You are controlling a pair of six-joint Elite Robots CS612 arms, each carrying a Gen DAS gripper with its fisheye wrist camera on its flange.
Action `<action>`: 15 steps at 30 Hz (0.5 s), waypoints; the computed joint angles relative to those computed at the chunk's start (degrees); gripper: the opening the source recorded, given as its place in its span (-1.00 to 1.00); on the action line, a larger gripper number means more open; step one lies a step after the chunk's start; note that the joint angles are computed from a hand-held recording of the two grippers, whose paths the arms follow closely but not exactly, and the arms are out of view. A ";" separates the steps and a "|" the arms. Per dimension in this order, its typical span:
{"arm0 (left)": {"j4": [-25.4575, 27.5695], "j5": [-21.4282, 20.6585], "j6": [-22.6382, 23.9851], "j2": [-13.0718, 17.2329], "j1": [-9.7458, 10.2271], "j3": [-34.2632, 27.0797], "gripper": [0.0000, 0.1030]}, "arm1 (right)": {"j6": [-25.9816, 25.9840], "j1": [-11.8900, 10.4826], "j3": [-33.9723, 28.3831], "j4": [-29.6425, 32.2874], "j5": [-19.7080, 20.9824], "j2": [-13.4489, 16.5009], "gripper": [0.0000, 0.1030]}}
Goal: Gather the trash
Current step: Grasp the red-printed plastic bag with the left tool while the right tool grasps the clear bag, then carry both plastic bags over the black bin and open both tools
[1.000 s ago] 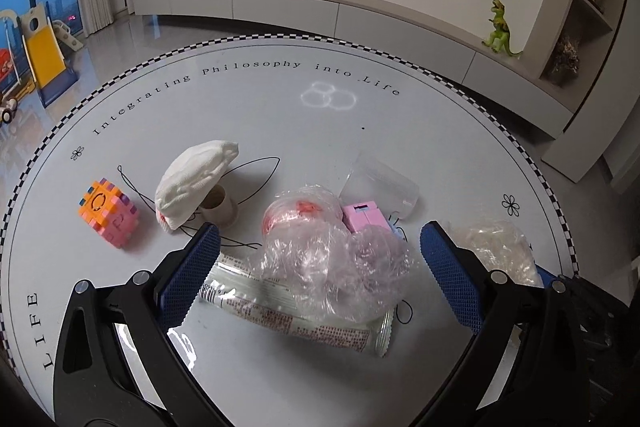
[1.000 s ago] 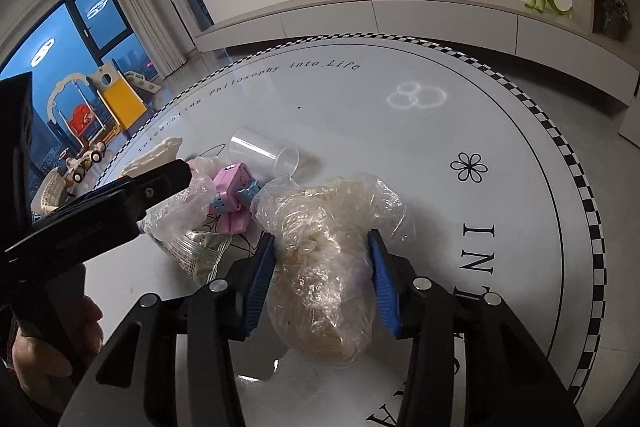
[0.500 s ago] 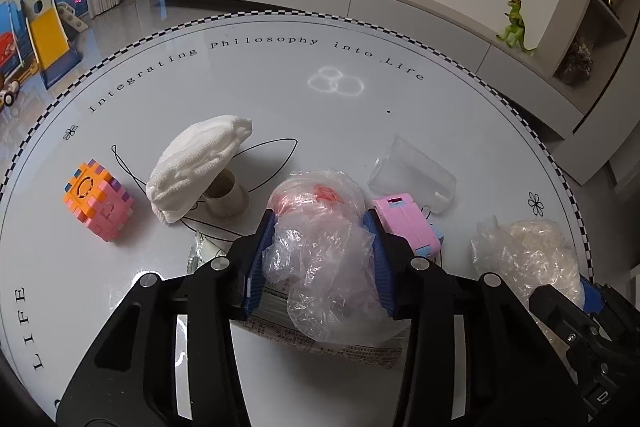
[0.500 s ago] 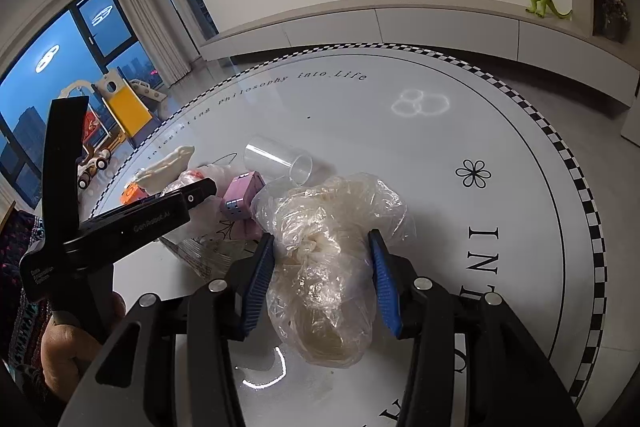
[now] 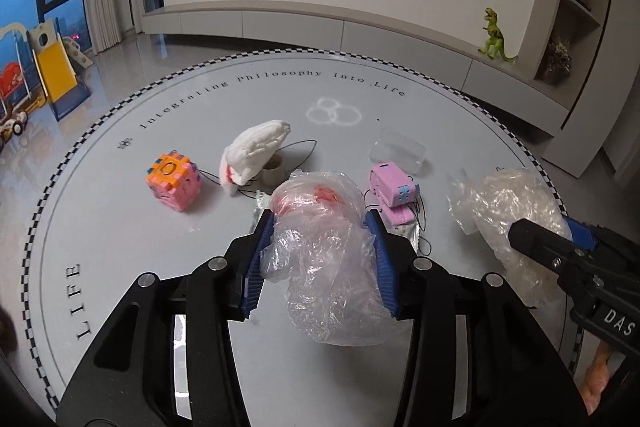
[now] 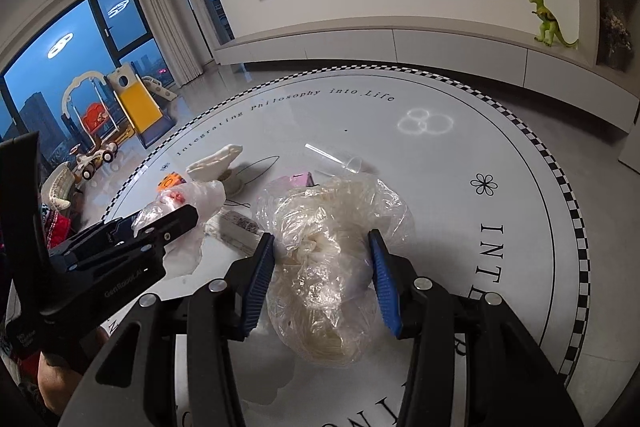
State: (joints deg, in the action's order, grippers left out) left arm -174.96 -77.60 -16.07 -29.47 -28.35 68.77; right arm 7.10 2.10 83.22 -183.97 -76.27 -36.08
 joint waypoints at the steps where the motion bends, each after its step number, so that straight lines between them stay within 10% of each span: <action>1: -1.47 0.62 0.08 -0.77 -0.08 1.64 -0.11 | -0.24 0.23 0.37 -0.35 0.01 -0.26 -0.06; 15: -13.98 7.69 -9.03 -9.84 1.03 21.49 -0.07 | -6.93 5.52 4.14 -1.71 3.15 -3.18 -0.06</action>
State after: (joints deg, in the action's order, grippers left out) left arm -188.94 -69.91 -25.10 -39.30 -27.31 90.25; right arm 0.16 7.63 87.36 -185.68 -73.12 -39.26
